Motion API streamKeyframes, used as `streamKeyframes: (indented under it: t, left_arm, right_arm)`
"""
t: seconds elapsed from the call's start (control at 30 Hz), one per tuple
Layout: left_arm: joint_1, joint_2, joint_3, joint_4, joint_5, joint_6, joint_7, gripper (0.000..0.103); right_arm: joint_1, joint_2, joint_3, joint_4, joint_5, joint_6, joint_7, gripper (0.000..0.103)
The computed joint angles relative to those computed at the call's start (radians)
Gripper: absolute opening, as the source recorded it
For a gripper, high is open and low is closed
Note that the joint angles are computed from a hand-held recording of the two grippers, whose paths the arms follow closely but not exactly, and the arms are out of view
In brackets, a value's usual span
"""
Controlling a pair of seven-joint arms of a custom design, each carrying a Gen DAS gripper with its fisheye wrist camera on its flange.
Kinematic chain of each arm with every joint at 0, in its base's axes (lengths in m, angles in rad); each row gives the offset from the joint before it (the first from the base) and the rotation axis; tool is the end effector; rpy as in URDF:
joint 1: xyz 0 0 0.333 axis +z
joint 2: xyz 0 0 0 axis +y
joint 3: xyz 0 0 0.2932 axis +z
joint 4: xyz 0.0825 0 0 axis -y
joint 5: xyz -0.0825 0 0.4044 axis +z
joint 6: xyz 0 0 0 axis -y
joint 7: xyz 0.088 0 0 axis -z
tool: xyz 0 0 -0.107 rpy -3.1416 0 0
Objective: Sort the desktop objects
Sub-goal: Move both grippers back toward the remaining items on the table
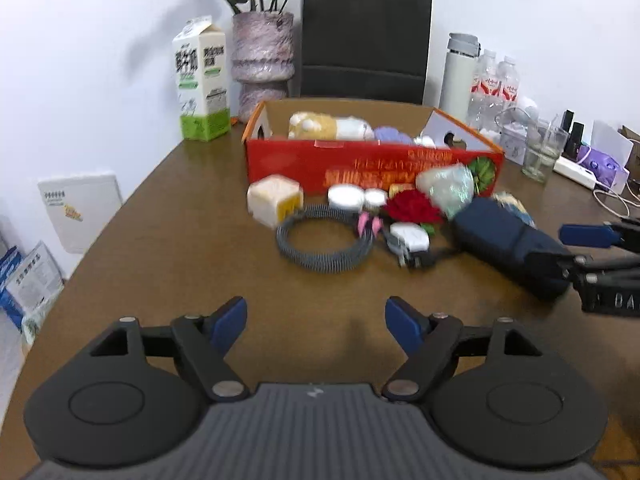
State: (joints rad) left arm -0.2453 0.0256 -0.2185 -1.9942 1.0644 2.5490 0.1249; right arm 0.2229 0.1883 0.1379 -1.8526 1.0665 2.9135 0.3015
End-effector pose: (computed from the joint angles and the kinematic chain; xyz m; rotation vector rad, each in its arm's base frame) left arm 0.5470 -0.2857 0.4691 -1.8259 1.4558 -0.7494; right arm 0.6360 0.1770 0.4659 -1.9708 0.9572 -0.5886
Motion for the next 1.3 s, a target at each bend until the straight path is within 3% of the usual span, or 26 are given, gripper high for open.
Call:
streamKeyframes:
  t: [0.1, 0.33, 0.6, 0.8, 0.93, 1.07, 1.17, 1.3]
  left_arm:
    - [-0.011, -0.025, -0.013, -0.045, 0.014, -0.010, -0.040, 0.079]
    - [-0.045, -0.038, -0.043, -0.082, 0.031, -0.062, -0.084, 0.079]
    - [-0.061, -0.054, -0.051, -0.117, 0.057, -0.077, -0.136, 0.083]
    - [-0.051, -0.053, -0.046, -0.112, 0.056, -0.049, -0.142, 0.083]
    - [-0.037, -0.065, -0.037, -0.115, 0.050, -0.002, -0.141, 0.083]
    - [-0.010, -0.036, -0.019, -0.070, 0.055, 0.072, -0.113, 0.083]
    - [0.004, 0.030, 0.000, 0.015, 0.041, 0.110, -0.058, 0.083]
    - [0.009, 0.158, 0.034, 0.176, 0.010, 0.139, 0.055, 0.084]
  right_arm:
    - [-0.015, -0.074, 0.017, -0.102, 0.172, 0.013, -0.147, 0.063]
    - [0.019, -0.195, -0.048, -0.228, 0.406, -0.027, -0.248, 0.076]
    - [0.032, -0.250, -0.090, -0.307, 0.320, -0.058, -0.075, 0.077]
    - [0.066, -0.293, -0.096, -0.351, 0.477, -0.024, -0.246, 0.077]
    - [0.069, -0.252, -0.092, -0.302, 0.427, -0.023, -0.215, 0.077]
    - [0.071, -0.168, -0.073, -0.205, 0.378, 0.049, -0.256, 0.077]
    - [0.063, -0.093, -0.060, -0.120, 0.320, 0.076, -0.259, 0.077]
    - [0.045, 0.020, -0.048, -0.008, 0.125, 0.069, -0.121, 0.077]
